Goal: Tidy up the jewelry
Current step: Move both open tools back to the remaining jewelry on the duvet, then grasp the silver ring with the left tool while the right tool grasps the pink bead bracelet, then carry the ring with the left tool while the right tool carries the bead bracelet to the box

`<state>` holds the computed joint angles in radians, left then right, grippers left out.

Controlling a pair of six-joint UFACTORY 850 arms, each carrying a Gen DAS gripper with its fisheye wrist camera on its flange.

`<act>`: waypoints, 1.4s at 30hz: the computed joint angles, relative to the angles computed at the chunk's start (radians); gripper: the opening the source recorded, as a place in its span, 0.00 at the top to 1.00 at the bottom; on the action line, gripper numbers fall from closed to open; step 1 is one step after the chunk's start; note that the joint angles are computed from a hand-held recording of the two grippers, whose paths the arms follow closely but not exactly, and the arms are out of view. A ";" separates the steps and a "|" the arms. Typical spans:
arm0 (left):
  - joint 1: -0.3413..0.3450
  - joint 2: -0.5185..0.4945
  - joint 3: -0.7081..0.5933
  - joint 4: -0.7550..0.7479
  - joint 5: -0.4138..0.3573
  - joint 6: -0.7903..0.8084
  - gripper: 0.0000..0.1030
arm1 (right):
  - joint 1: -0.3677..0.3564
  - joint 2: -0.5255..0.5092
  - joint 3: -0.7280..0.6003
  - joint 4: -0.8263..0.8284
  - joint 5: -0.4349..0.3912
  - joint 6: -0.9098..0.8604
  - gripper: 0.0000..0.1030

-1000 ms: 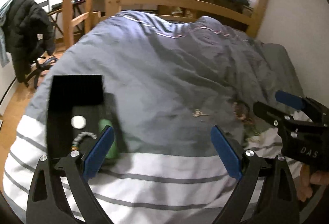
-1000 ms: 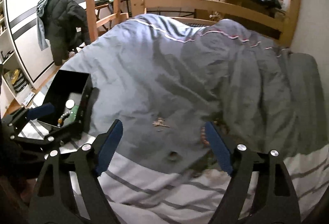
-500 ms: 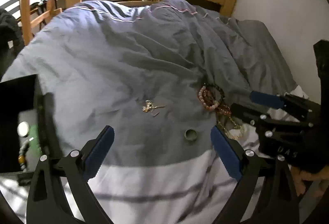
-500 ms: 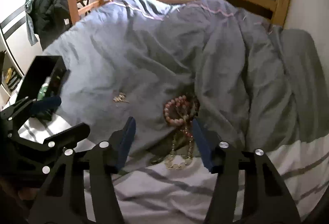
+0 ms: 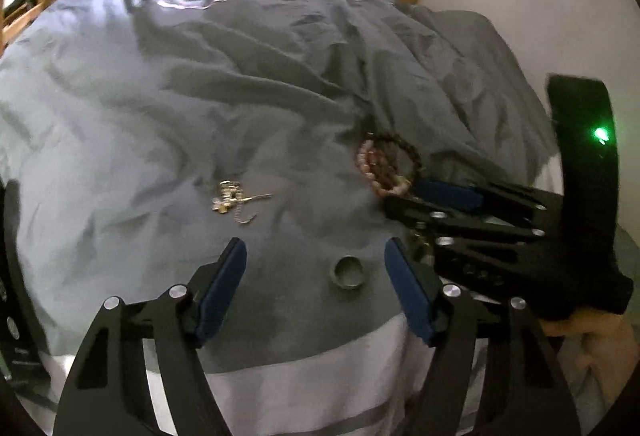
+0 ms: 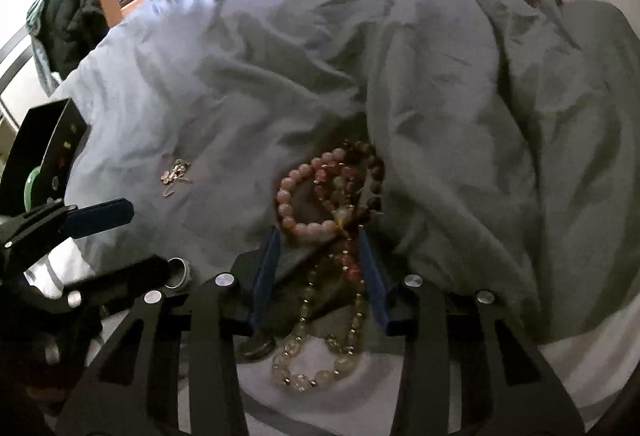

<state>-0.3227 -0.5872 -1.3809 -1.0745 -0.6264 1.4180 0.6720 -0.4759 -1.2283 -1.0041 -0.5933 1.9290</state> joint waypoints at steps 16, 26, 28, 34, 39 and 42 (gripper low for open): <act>-0.014 -0.026 -0.011 0.079 -0.011 -0.040 0.81 | -0.012 -0.011 -0.003 -0.033 0.019 0.025 0.91; -0.002 0.003 0.005 0.009 -0.003 0.013 0.81 | 0.000 0.069 0.079 -0.333 0.053 0.371 0.91; 0.001 0.004 0.002 0.006 -0.009 0.010 0.81 | -0.002 0.083 0.100 -0.409 0.068 0.469 0.91; 0.006 0.015 0.009 -0.008 -0.006 0.018 0.81 | 0.021 0.113 0.119 -0.507 0.017 0.566 0.91; 0.012 0.027 0.018 -0.026 -0.008 0.033 0.81 | 0.040 0.125 0.112 -0.503 -0.026 0.543 0.91; 0.017 0.039 0.024 -0.042 -0.011 0.042 0.81 | 0.045 0.139 0.116 -0.510 -0.037 0.546 0.91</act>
